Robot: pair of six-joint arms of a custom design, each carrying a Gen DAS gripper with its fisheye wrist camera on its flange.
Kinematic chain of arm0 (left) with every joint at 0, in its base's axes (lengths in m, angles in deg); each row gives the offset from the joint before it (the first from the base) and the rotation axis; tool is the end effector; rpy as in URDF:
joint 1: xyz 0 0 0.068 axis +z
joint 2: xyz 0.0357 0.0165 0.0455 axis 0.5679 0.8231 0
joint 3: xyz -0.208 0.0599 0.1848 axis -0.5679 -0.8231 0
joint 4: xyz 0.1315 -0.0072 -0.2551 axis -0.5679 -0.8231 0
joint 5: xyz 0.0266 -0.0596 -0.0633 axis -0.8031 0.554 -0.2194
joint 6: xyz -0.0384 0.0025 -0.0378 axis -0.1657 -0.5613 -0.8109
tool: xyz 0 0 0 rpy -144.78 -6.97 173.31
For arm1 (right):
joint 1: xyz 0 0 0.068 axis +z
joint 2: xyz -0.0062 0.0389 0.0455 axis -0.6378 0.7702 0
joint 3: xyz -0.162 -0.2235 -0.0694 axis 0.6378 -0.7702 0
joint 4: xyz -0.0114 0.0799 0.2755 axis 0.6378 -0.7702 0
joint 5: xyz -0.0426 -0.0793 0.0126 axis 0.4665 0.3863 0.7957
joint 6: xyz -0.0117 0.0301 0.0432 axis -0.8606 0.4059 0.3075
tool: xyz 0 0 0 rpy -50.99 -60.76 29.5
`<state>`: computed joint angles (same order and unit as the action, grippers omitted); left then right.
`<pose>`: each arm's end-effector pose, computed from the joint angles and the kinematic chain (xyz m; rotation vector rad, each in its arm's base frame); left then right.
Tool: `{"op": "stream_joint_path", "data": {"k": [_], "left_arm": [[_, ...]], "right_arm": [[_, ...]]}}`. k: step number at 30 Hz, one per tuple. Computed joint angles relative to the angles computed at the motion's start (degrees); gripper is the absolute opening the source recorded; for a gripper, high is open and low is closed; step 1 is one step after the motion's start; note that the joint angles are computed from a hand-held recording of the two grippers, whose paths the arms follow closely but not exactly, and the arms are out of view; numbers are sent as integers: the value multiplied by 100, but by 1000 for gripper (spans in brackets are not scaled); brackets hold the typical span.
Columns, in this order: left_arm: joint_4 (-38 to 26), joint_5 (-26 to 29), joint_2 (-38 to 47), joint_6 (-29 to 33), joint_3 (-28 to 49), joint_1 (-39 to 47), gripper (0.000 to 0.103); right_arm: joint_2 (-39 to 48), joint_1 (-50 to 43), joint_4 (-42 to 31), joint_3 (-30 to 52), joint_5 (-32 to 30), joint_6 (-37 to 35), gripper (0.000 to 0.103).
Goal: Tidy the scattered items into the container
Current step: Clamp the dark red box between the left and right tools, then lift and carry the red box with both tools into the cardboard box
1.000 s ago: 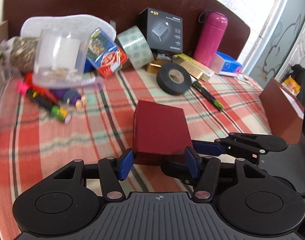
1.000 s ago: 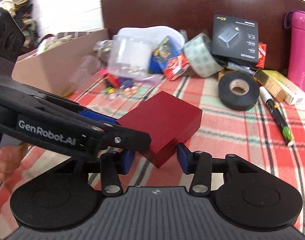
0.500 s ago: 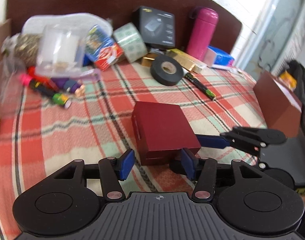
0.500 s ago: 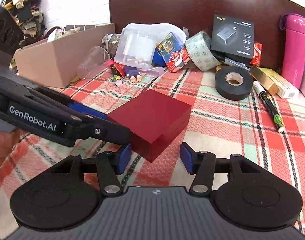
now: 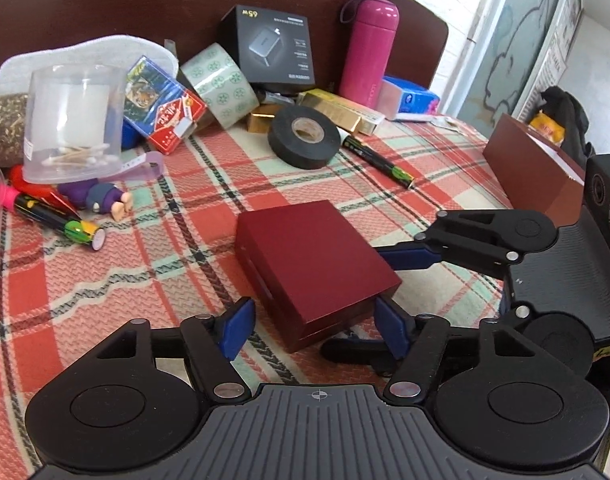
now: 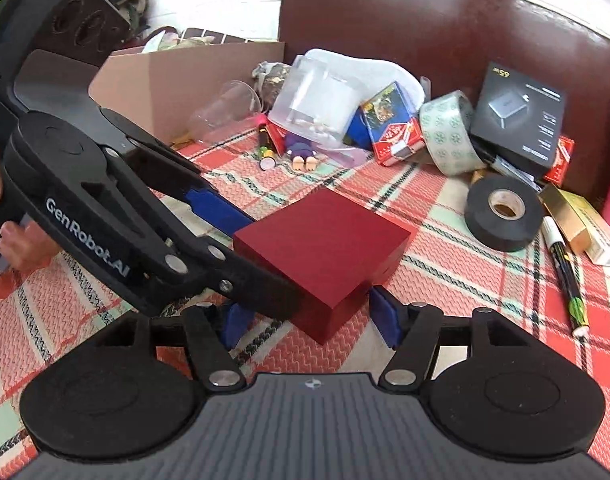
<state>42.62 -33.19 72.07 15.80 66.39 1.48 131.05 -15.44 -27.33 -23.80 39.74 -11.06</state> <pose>0.2532 -0.1658 0.0297 0.3072 2.3017 -0.4755 0.2734 0.1360 0.0250 -1.0259 1.9967 0.4204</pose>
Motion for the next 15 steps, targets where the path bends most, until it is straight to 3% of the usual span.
{"op": "stream_joint_path", "data": {"k": [2,4,7,15], "left_arm": [[-9,-147,0,-35,19,-80,75],[-61,-240,-35,-88,9,-129,66],[-62,-284,-131,-218,-98,-146,66],[457,-944,-779,-798,-1090,-471,65]], "right_arm": [[-36,94,8,-22,150,3,67],[-170,250,-92,-71,447,48,64],[-363,528,-233,-147,916,186,61],[-762,953,-156,-496,1006,235,60]]}}
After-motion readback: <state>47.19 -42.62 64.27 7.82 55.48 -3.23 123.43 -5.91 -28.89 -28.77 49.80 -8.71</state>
